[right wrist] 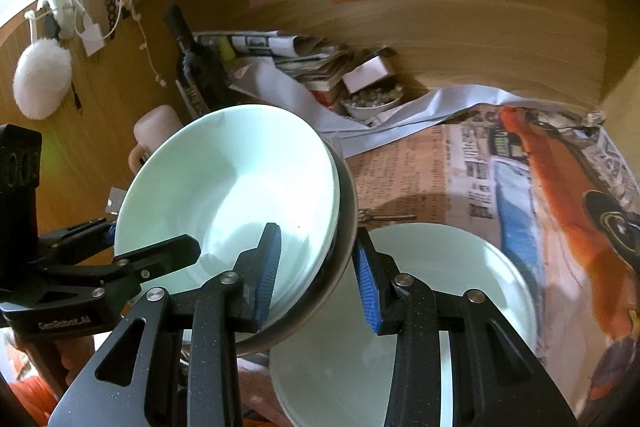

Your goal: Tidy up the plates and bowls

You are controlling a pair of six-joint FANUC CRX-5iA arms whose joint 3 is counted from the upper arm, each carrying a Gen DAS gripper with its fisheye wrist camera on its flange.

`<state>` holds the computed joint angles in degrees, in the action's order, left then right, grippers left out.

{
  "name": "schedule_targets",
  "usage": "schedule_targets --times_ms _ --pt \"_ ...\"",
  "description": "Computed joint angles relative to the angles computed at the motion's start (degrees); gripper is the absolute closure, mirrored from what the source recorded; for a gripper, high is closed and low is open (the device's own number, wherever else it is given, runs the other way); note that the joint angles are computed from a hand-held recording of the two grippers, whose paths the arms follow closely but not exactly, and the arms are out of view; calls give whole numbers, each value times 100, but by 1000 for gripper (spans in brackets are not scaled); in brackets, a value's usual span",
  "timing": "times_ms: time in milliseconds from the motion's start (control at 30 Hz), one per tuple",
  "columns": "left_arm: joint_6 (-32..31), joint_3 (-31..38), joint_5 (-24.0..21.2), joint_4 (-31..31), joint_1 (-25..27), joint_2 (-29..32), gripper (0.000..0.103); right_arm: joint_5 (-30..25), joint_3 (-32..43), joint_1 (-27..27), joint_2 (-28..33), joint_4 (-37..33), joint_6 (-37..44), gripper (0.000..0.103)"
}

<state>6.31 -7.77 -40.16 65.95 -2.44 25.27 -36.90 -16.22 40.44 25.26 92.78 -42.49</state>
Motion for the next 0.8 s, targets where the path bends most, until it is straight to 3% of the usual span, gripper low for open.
schedule_targets --times_ms 567,800 --pt "-339 -257 -173 51 -360 -179 41 -779 -874 311 -597 -174 -453 70" --pt "-314 -328 -221 -66 -438 -210 41 -845 -1146 354 -747 -229 -641 70"
